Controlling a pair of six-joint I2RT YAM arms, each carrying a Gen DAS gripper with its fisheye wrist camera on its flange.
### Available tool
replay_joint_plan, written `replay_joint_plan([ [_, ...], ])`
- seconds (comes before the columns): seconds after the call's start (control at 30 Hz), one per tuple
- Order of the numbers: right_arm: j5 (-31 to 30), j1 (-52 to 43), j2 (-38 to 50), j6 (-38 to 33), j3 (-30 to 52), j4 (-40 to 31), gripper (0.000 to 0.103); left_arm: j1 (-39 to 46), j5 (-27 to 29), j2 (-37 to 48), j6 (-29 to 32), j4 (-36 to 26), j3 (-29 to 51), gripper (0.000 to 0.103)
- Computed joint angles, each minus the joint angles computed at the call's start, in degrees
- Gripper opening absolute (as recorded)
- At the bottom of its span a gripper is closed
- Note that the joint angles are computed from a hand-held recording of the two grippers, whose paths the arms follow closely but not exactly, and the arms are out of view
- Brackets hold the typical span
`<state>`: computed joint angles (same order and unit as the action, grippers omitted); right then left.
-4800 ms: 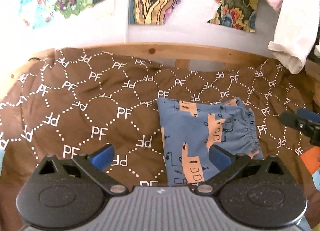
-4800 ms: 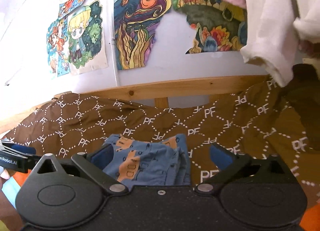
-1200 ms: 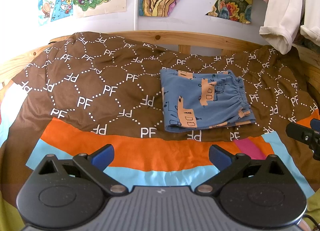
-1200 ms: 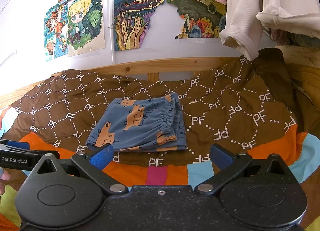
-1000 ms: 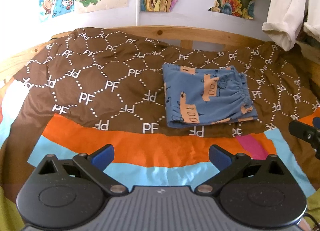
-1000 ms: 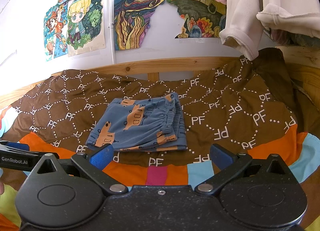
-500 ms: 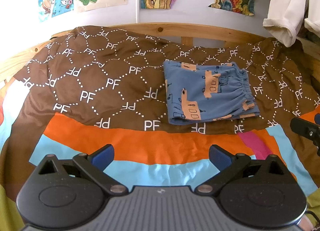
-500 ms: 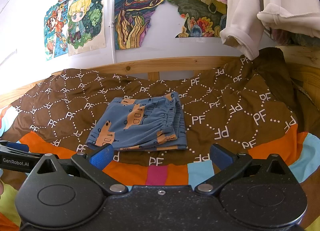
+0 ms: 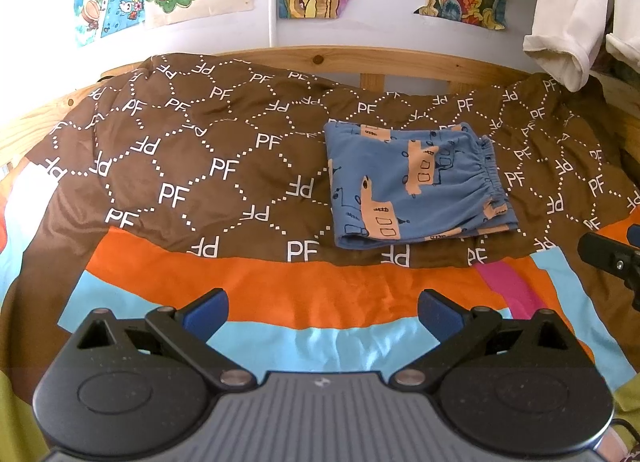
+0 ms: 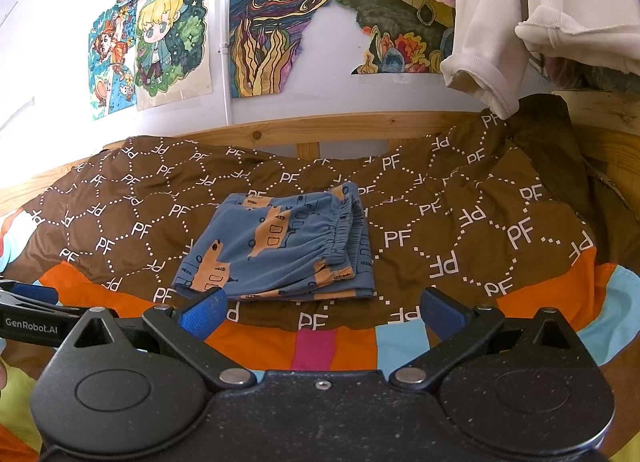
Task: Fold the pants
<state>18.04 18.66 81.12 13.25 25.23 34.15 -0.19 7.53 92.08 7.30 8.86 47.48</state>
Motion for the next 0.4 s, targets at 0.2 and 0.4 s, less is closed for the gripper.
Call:
replay_joint_plan([
  [0.2, 0.07, 0.05, -0.08, 0.01, 0.06, -0.20, 0.102, -0.02, -0.04, 0.00, 0.08, -0.23, 0.15, 0.103],
  [0.4, 0.12, 0.09, -0.13, 0.05, 0.09, -0.33, 0.102, 0.23, 0.37, -0.05, 0.23, -0.26, 0.07, 0.103],
])
